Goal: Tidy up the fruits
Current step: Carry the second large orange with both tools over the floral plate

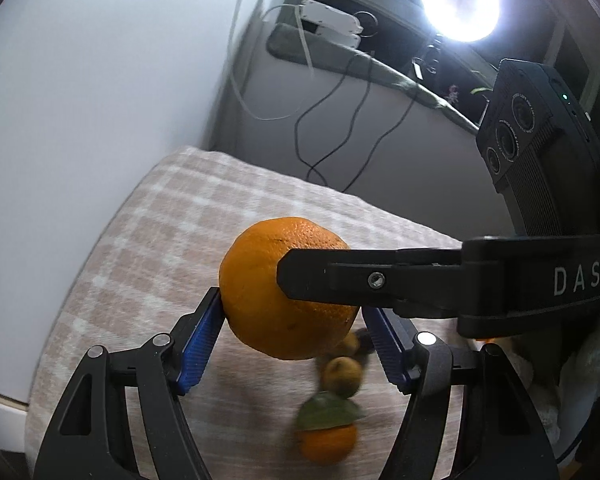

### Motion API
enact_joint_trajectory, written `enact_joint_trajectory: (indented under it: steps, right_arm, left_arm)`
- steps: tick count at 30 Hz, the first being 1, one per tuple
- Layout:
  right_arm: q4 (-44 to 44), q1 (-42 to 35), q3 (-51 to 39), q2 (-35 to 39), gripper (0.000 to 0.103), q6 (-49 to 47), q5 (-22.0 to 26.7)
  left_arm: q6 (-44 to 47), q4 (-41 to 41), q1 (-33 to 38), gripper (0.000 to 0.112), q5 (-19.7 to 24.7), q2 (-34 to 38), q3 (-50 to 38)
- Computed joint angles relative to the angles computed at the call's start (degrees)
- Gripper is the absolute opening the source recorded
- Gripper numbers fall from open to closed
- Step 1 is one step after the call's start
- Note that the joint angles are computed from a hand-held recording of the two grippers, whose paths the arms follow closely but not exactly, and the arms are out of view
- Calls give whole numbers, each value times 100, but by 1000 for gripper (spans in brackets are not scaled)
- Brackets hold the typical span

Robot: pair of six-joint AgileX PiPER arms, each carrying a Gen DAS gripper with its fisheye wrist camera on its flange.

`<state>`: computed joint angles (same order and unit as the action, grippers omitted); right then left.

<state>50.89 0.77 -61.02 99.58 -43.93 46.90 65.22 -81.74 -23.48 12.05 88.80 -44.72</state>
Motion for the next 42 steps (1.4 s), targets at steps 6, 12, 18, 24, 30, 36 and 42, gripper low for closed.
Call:
enact_joint_trajectory:
  steps: [6,12,18,24,30,36,42]
  right_arm:
    - [32,-726,396,-372,68,-410,273]
    - [-172,-1584,544,-709,68,-694,701]
    - [-537,-2225,531,-962,68,-835,959]
    - [-764,-2901,390,-966,68,-1003,1227]
    - [-907,-3389,208,-892,68,-1143,1425]
    - [-1073,-3760,60,-800,68,-1342,1535]
    - [-1178,-3931,-8,-694,68,-1421,1586]
  left_arm:
    - [-693,515,-594,69,-228,132,-268]
    - [-1711,1343,-1239,69,-439,372,-674]
    - [-2738,2190,-1779,70,-538,694,-1110]
    - [-3548,2853,-2153,71,-519,1144,-1663]
    - [-4710,3954,-2468,71,-468,1470,-2133]
    - [-5312,4520,-2645,71,-337,1737,-2512]
    - [-5660,4852,-2731,71,-262,1843,-2642]
